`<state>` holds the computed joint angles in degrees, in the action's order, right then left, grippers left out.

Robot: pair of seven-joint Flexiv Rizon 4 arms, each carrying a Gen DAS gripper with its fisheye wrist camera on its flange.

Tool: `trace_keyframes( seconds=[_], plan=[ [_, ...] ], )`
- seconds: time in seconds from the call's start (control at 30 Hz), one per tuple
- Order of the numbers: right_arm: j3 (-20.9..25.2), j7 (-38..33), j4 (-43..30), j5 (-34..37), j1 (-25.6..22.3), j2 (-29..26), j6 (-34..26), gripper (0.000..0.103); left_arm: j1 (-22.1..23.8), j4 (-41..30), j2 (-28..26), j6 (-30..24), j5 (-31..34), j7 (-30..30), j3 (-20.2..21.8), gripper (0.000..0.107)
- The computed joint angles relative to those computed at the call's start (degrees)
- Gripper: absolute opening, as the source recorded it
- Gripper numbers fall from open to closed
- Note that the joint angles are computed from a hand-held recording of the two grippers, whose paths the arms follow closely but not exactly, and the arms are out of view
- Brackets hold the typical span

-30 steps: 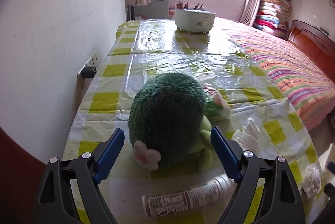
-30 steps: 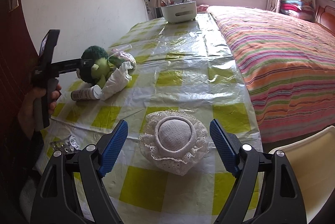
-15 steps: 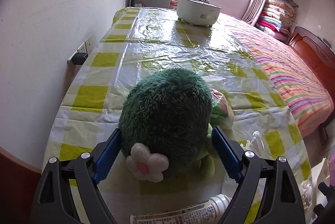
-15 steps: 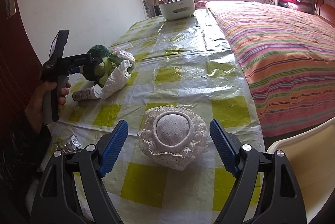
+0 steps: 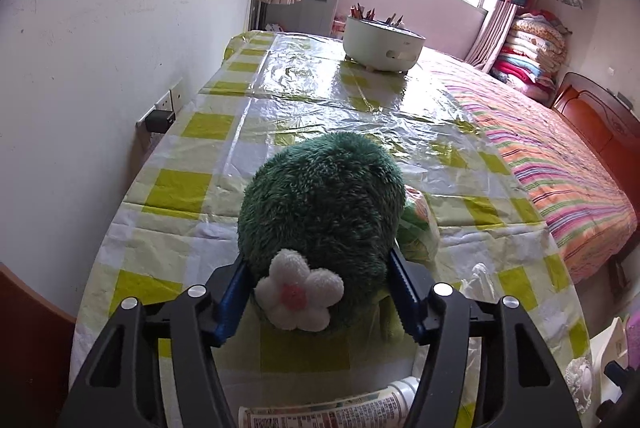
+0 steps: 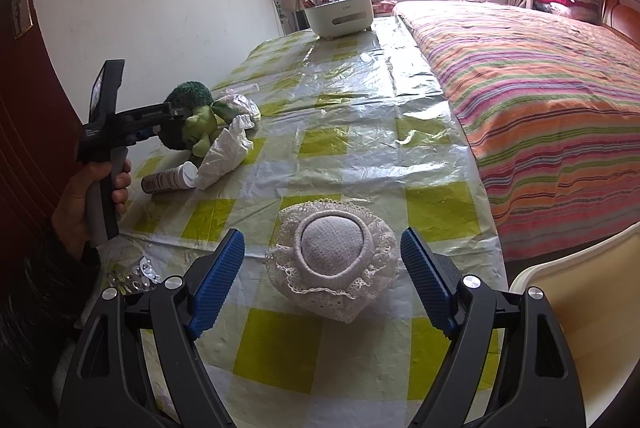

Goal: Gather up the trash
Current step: 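Grasp the white lace cap with the right gripper while the left gripper grasps the green plush toy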

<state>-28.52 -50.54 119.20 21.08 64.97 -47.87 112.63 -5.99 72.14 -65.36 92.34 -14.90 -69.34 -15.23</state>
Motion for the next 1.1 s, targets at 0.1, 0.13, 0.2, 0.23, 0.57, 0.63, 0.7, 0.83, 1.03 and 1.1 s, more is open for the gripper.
trace_keyframes(
  seconds=[0.1, 0.13, 0.2, 0.23, 0.57, 0.63, 0.7, 0.83, 1.03, 1.1],
  plan=[
    [0.5, -0.3, 0.0, -0.4, -0.4, 0.0, -0.2, 0.079, 0.7, 2.3, 0.9, 1.9, 1.3, 1.0, -0.9, 0.057],
    [0.5, -0.4, 0.0, -0.5, -0.4, 0.0, -0.1, 0.079, 1.2, 3.6, 1.4, 3.3, 2.0, 1.3, -1.6, 0.057],
    [0.8, -0.6, 0.0, -0.7, -0.6, 0.1, 0.0, 0.079, 3.2, 6.4, 2.6, 4.9, 3.4, 2.1, -4.4, 0.057],
    [0.8, -0.6, -0.1, -0.7, -0.6, 0.1, -0.2, 0.079, 4.0, 7.6, 3.1, 5.7, 4.0, 2.3, -5.5, 0.057],
    [-2.4, 1.4, -2.0, -5.4, 0.5, -1.7, -6.5, 0.085, 14.5, 20.9, 8.1, 15.0, 16.0, 0.3, -18.5, 0.057],
    [-3.6, 2.4, -2.1, -7.1, 0.8, -2.2, -8.0, 0.085, 16.4, 22.9, 8.4, 16.1, 18.8, -0.5, -20.7, 0.058],
    [-1.2, 3.0, -2.8, -9.5, -2.0, -2.0, -8.2, 0.085, 17.9, 24.3, 8.7, 16.4, 21.2, -1.3, -22.5, 0.058],
    [4.6, 4.4, -3.6, -12.3, -7.9, -1.1, -7.6, 0.074, 19.4, 26.0, 8.8, 16.6, 24.4, -2.0, -24.8, 0.058],
    [4.7, 5.0, -2.7, -13.4, -7.6, -0.6, -7.5, 0.049, 19.5, 26.9, 8.7, 16.3, 26.2, -1.8, -25.6, 0.058],
    [2.7, 5.0, -1.9, -13.2, -5.6, -0.6, -7.8, 0.049, 19.4, 26.8, 8.5, 15.5, 26.1, -1.5, -25.8, 0.058]
  ],
)
